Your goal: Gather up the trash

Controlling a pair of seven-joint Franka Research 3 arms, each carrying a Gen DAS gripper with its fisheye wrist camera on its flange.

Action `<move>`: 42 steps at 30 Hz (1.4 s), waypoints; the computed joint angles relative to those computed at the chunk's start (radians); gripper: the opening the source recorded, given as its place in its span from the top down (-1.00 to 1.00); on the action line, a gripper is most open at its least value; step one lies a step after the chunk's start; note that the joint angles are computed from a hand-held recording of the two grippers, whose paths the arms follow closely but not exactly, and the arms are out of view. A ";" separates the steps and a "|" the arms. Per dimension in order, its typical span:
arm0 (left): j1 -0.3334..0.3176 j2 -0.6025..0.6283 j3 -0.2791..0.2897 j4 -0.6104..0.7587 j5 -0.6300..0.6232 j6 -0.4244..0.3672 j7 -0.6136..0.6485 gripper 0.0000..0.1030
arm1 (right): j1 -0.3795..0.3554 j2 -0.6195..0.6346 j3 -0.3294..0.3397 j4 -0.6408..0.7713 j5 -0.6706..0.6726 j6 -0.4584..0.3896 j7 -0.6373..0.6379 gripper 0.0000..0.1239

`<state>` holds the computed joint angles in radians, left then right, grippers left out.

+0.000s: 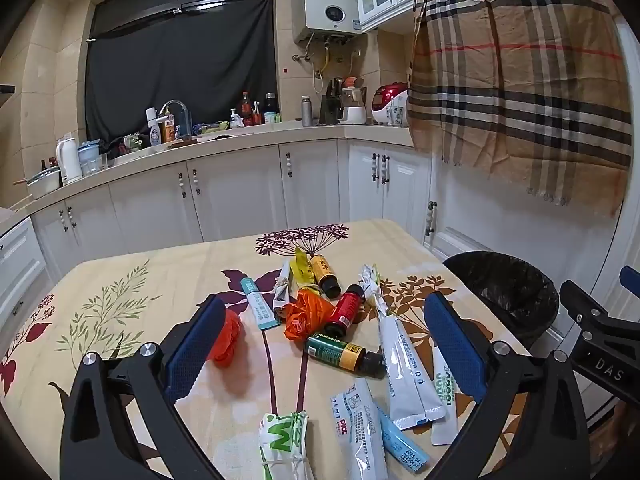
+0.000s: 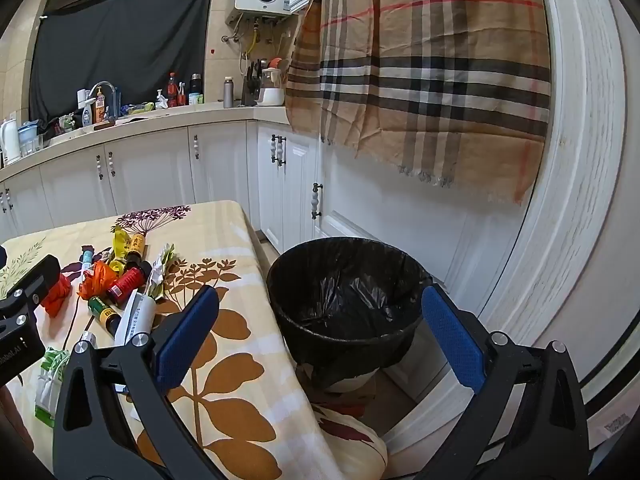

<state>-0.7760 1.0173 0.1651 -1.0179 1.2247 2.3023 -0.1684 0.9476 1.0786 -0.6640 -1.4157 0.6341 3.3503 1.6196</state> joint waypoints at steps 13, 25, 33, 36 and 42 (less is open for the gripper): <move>0.002 -0.006 -0.001 -0.009 -0.002 0.008 -0.008 -0.88 | 0.003 0.002 -0.006 -0.002 -0.007 0.000 0.011 -0.59; 0.005 -0.010 -0.006 -0.007 -0.010 0.010 0.004 -0.88 | 0.005 0.012 -0.014 0.008 -0.018 -0.013 0.027 -0.59; 0.005 -0.007 0.000 -0.021 0.001 0.015 -0.017 -0.88 | 0.001 0.010 -0.010 0.005 -0.026 -0.011 0.030 -0.59; 0.010 0.001 -0.005 -0.007 -0.004 0.017 -0.008 -0.88 | 0.003 0.010 -0.012 0.004 -0.025 -0.011 0.031 -0.59; 0.008 0.000 -0.001 -0.010 -0.006 0.019 -0.011 -0.88 | 0.002 0.009 -0.011 0.003 -0.026 -0.010 0.031 -0.59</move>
